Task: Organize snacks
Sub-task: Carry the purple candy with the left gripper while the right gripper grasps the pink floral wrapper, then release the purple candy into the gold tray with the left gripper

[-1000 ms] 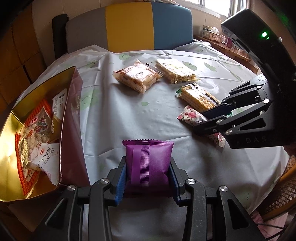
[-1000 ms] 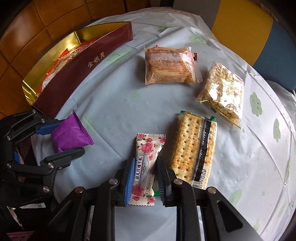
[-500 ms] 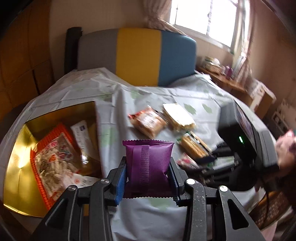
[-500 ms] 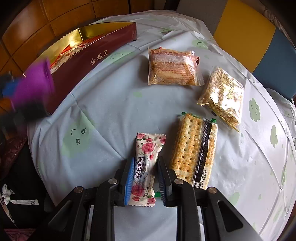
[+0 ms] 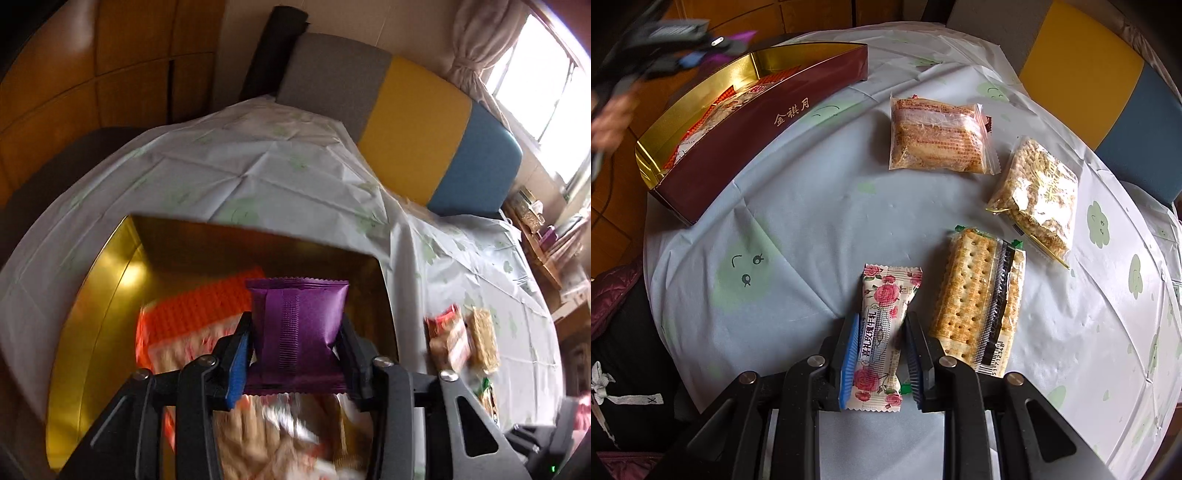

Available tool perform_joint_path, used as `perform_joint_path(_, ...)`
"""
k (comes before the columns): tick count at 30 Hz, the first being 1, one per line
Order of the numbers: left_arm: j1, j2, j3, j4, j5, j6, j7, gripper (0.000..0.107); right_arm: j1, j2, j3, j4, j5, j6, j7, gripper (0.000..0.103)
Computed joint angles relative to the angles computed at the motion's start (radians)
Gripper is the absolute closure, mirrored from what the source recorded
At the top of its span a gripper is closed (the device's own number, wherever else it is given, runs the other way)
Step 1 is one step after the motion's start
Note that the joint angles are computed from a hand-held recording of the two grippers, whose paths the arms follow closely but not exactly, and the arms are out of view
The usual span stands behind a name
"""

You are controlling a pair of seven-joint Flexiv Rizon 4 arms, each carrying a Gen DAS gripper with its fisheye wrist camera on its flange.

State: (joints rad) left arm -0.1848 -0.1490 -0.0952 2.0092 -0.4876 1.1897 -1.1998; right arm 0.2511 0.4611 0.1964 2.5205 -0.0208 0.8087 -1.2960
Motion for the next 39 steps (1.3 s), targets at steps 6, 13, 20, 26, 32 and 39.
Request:
perform_joint_path(6,0.003,-0.024,0.026,-0.015,0.109,-0.003,-0.143,0.044,0.002,0.001,-0.002,0.001,0.005,0.001,0.001,0.079)
perform_joint_path(13,-0.008,0.065,0.043,0.117,0.193,0.035,-0.150,0.050,0.001,-0.001,-0.002,0.001,0.001,0.003,-0.008,0.079)
perform_joint_path(20,-0.035,0.145,0.037,0.227,0.142,0.078,-0.088,0.050,0.001,-0.001,0.000,0.002,-0.003,0.004,-0.005,0.079)
perform_joint_path(26,-0.059,0.210,0.046,0.288,0.168,0.106,-0.073,0.050,-0.001,-0.002,0.002,0.004,-0.011,0.007,-0.007,0.079)
perform_joint_path(32,-0.057,0.252,0.054,0.325,0.236,0.090,-0.089,0.050,-0.002,0.003,0.010,0.006,-0.025,0.005,0.003,0.079)
perform_joint_path(39,-0.047,0.274,0.059,0.350,0.289,0.108,-0.119,0.050,0.001,0.005,0.007,0.009,-0.022,0.011,0.019,0.079)
